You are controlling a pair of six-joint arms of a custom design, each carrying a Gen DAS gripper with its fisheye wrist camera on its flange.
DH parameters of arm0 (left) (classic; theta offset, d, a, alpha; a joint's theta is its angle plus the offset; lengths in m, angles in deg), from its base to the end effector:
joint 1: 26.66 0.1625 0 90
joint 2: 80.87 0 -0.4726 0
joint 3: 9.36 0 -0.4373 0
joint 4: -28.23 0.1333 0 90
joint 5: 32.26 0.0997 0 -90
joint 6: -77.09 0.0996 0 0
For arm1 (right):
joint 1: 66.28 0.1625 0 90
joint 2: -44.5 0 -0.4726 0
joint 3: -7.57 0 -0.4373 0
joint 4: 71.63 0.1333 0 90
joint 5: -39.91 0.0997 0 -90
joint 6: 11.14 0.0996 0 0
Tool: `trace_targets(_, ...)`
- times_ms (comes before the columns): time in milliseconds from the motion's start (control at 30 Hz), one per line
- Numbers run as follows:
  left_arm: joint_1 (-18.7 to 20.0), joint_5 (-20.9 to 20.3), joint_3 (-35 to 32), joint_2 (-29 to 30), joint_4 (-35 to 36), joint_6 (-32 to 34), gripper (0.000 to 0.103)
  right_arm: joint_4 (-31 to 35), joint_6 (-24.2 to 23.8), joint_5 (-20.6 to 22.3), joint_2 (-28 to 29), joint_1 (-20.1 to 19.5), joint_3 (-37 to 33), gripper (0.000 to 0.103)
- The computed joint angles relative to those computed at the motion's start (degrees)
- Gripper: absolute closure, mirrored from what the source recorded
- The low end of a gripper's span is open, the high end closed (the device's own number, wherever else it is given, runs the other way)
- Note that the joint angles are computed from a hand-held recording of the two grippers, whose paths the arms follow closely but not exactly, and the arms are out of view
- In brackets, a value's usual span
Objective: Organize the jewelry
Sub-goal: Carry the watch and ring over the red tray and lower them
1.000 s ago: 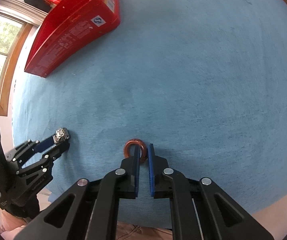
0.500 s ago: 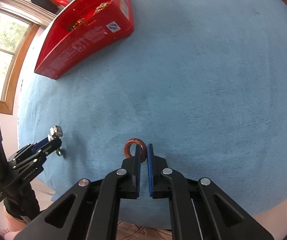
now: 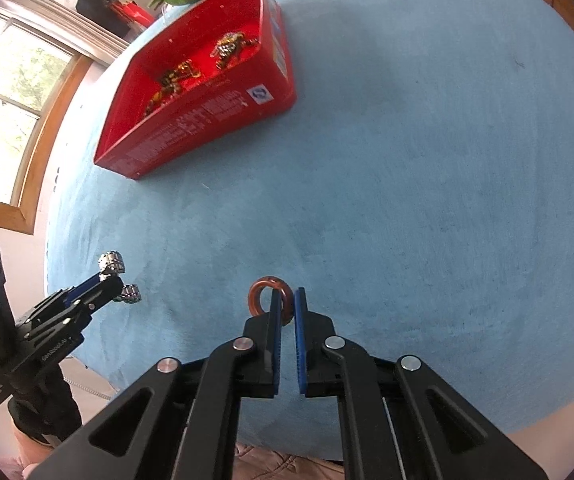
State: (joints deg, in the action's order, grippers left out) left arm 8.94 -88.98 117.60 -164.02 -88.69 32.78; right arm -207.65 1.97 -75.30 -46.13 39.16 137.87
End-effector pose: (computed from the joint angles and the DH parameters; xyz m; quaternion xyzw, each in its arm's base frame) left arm -0.2509 -0.4108 0.2204 0.1252 0.9404 -0.1233 0.2913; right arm 0.2049 -0.4004 0.2774 0.0077 -0.9744 0.1061 0.1978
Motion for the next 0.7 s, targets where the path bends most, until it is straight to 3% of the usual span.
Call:
trace_targets(433,-1.25,2.68,-2.46,-1.47,1.29,-0.73,0.073,-0.39,-0.44,-0.88,3.12,2.87,-3.77,0.097)
trace_targets(700,-0.75,4.53,-5.72,0.22,-0.19,2.57,0.073,-1.61,-2.75,-1.56,7.40,5.16,-9.08,0.097)
